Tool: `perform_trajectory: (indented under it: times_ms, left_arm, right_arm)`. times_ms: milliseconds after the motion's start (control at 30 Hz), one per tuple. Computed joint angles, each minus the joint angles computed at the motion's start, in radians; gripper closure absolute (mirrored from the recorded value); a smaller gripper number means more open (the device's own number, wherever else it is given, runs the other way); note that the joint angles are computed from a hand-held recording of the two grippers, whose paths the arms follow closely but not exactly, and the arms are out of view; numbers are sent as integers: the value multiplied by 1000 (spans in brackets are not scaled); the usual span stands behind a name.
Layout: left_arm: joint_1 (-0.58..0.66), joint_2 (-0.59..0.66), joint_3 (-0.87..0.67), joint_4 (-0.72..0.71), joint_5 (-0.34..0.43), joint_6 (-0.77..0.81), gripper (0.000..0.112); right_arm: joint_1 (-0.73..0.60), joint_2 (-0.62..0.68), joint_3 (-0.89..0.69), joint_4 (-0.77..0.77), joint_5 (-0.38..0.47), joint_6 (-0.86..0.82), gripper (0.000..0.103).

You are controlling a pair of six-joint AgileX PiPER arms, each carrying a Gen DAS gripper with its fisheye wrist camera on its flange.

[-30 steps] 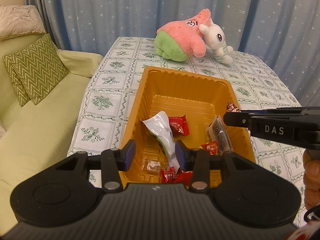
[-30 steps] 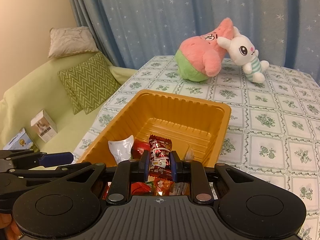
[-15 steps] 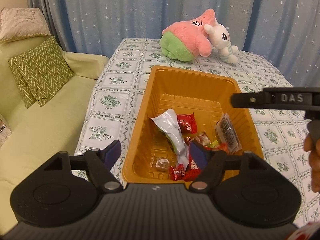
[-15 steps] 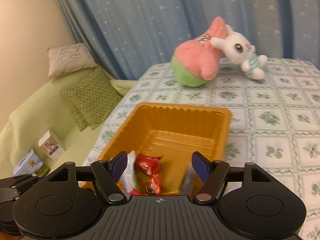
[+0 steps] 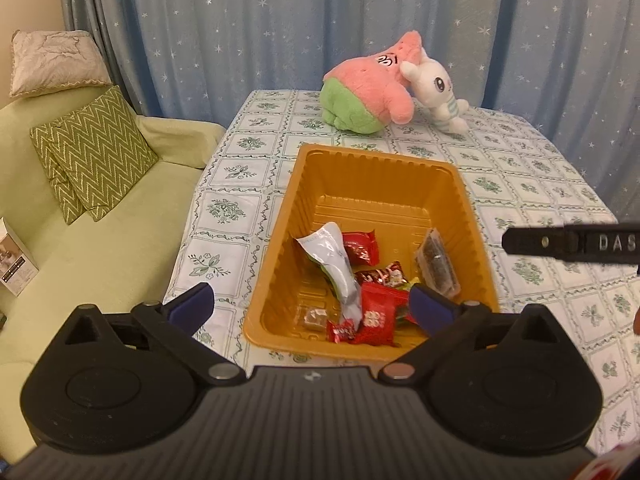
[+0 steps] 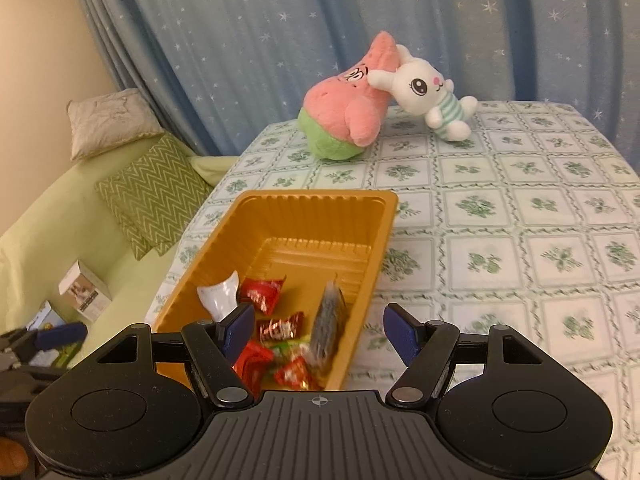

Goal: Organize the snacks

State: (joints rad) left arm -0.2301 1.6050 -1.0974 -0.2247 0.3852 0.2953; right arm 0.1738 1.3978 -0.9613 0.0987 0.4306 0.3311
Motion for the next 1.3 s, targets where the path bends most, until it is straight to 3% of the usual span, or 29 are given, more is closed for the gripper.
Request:
perform_trajectory:
  times_ms: [200,533,733,967,1300]
  left_arm:
    - [-23,-118,76,40,19,-80,9]
    - [-60,-319,178,93,98,-221,10]
    - [-123,-434,227,214,161,-380,10]
    - [-194,-528,250,315,246,-544,10]
    - [-392,-601,252,586,357,-841,10]
  right_arm:
    - [53,-131,62,-166,82,190,27]
    - [164,-326,119,-335,255,365,19]
    - [273,-428,150,-446,357,499,19]
    - [488,-526,156,-625,530,709,19]
    - [705,-619,143,-709,725,857,19]
